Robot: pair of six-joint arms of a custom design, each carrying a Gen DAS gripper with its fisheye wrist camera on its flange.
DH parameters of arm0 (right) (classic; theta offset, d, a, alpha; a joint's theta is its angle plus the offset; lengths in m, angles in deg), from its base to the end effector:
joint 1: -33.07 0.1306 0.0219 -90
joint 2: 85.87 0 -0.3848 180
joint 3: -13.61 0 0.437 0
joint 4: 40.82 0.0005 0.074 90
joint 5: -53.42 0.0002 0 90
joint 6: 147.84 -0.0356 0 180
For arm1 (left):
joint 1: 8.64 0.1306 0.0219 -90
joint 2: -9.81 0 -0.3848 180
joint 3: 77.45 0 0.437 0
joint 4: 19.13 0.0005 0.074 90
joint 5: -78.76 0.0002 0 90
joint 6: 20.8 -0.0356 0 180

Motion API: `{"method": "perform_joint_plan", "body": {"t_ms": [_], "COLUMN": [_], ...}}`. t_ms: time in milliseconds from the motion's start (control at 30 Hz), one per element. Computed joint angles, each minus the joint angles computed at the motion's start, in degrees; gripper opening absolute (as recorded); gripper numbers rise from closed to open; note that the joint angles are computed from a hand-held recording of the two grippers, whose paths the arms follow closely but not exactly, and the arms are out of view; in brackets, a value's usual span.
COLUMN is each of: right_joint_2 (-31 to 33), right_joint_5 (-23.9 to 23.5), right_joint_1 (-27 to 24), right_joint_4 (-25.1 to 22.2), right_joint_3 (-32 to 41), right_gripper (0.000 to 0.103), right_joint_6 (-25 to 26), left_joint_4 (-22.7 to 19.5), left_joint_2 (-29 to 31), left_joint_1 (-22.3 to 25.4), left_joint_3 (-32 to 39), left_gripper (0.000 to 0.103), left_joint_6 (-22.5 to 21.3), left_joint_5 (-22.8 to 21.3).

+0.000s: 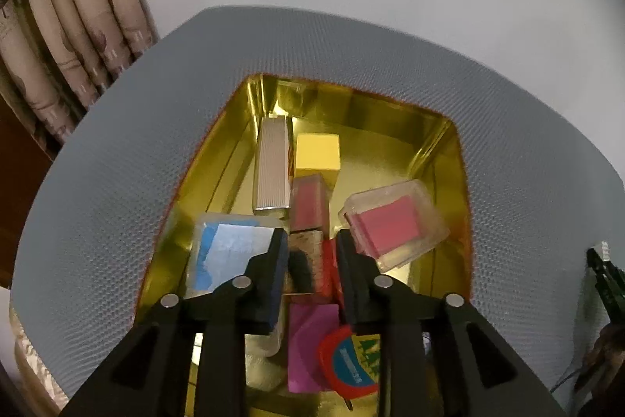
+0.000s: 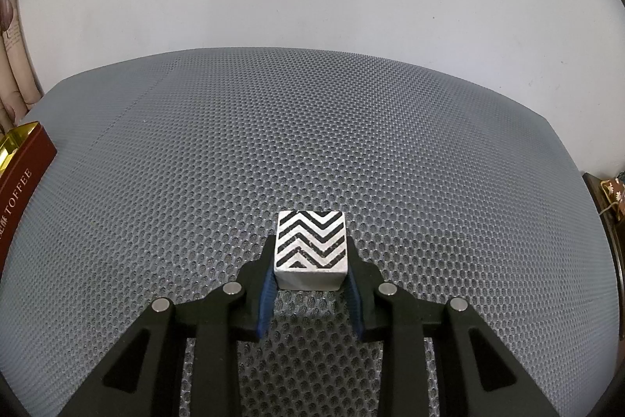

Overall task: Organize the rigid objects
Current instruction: 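Carry the lipstick into the gold tin and open the left tool, then carry the white chevron cube into the gold tin and open the right tool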

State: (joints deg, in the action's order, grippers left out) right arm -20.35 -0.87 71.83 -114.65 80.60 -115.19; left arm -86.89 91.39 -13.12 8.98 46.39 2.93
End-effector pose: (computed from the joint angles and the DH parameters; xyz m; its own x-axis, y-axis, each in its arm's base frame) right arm 0.2709 0.1902 0.3939 -0.7128 0.3045 -0.6318 0.4258 0.9037 -0.0449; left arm 0.4481 -0.0444 0.4515 -0.7457 0.4355 -0.5043 0.5163 0.8560 -0.0244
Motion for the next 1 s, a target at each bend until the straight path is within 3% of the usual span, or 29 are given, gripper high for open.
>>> {"method": "perform_joint_plan", "body": {"t_ms": [100, 400, 533, 767, 1000], "right_joint_2": [-0.1, -0.5, -0.5, -0.8, 0.8], "right_joint_5": [0.1, 0.2, 0.3, 0.5, 1.5], "right_joint_1": [0.2, 0.3, 0.5, 0.5, 1.6], "right_joint_4": [-0.4, -0.7, -1.0, -1.8, -4.4], "right_joint_3": [0.1, -0.2, -0.1, -0.1, 1.4], "right_gripper": [0.031, 0.031, 0.031, 0.031, 0.030], "right_joint_6": [-0.2, -0.4, -0.6, -0.6, -2.6], "left_joint_4": [1.3, 11.2, 14.6, 14.0, 14.7], "left_joint_2": [-1.5, -9.8, -12.3, -10.5, -11.5], "left_joint_1": [0.4, 3.0, 5.5, 8.4, 8.0], "left_joint_3": [-0.6, -7.7, -11.0, -9.5, -9.3], "left_gripper": [0.029, 0.037, 0.037, 0.047, 0.057], "left_joint_6": [-0.5, -1.3, -3.8, -4.7, -3.4], "left_joint_5": [0.5, -2.2, -2.5, -2.7, -4.4]}}
